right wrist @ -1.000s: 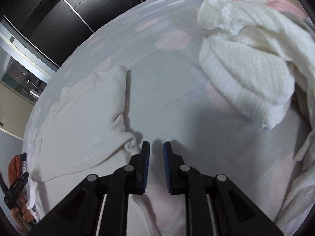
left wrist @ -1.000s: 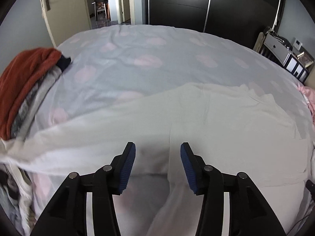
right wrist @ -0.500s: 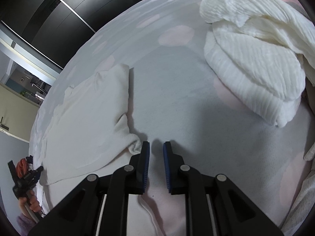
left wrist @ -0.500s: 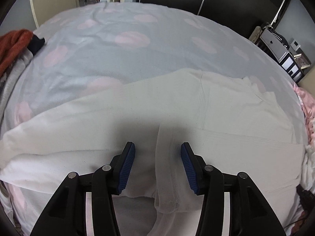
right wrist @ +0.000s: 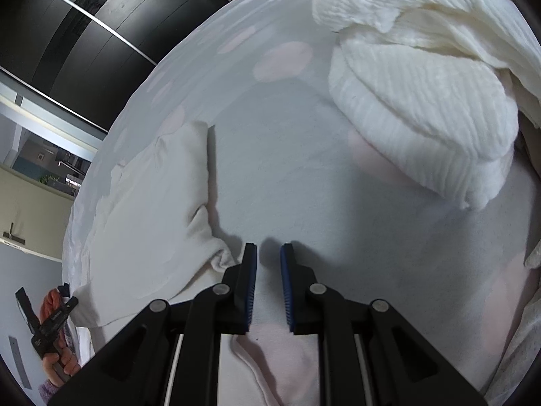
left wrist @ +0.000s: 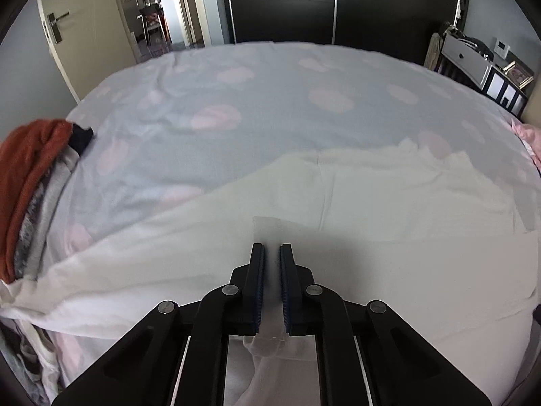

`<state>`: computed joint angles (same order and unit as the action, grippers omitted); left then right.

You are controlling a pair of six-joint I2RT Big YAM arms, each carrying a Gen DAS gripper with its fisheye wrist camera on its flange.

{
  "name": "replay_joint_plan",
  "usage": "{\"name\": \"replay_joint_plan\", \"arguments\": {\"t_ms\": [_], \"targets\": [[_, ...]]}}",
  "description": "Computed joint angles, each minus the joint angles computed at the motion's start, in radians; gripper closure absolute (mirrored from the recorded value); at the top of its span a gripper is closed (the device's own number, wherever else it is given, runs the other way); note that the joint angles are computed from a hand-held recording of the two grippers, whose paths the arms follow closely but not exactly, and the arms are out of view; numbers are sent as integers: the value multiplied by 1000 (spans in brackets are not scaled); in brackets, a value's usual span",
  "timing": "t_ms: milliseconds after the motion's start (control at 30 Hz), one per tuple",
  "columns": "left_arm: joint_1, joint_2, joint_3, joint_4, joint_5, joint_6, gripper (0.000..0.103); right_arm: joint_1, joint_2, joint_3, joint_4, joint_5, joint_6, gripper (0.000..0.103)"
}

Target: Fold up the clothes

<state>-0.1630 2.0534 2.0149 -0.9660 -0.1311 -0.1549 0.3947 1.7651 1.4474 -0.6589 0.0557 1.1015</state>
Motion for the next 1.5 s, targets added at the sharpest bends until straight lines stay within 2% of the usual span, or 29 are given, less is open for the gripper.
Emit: {"name": "replay_joint_plan", "arguments": {"t_ms": [300,400,567,667,700,733,767,833,967,1167,1367,1433,1500], "targets": [[-5,-15,127,-23,-13,28,94,7,7,8,35,-59,-52,88],[-3,-10,160,-42,-4,29,94,19,33,52,4,-76,-133,78],[-6,-10,186,-57,3,36,94,47,85,138,-81,-49,-260,75],[-8,-10,201,-65,7,34,94,54,85,137,-83,11,-287,76],[-6,-15,200,-61,13,29,94,52,82,131,-78,25,-282,78],[-4,-24,194,-50,19,22,94,48,72,118,-67,27,-264,88],[1,-36,181,-29,22,12,94,43,60,100,-51,24,-243,92],[12,-35,179,-28,-19,-7,94,34,42,77,-34,18,-205,95],[29,40,215,-146,-90,1,94,26,44,76,-62,-3,-158,96],[39,86,124,-179,-91,-27,94,13,40,74,-76,-67,-133,95],[51,87,77,-161,-57,-52,91,8,0,77,-130,-113,-101,92],[50,78,64,-154,-55,-42,91,17,-30,63,-67,-88,-119,87],[48,71,55,-151,-52,-37,91,24,-50,32,64,-62,-176,83]]}}
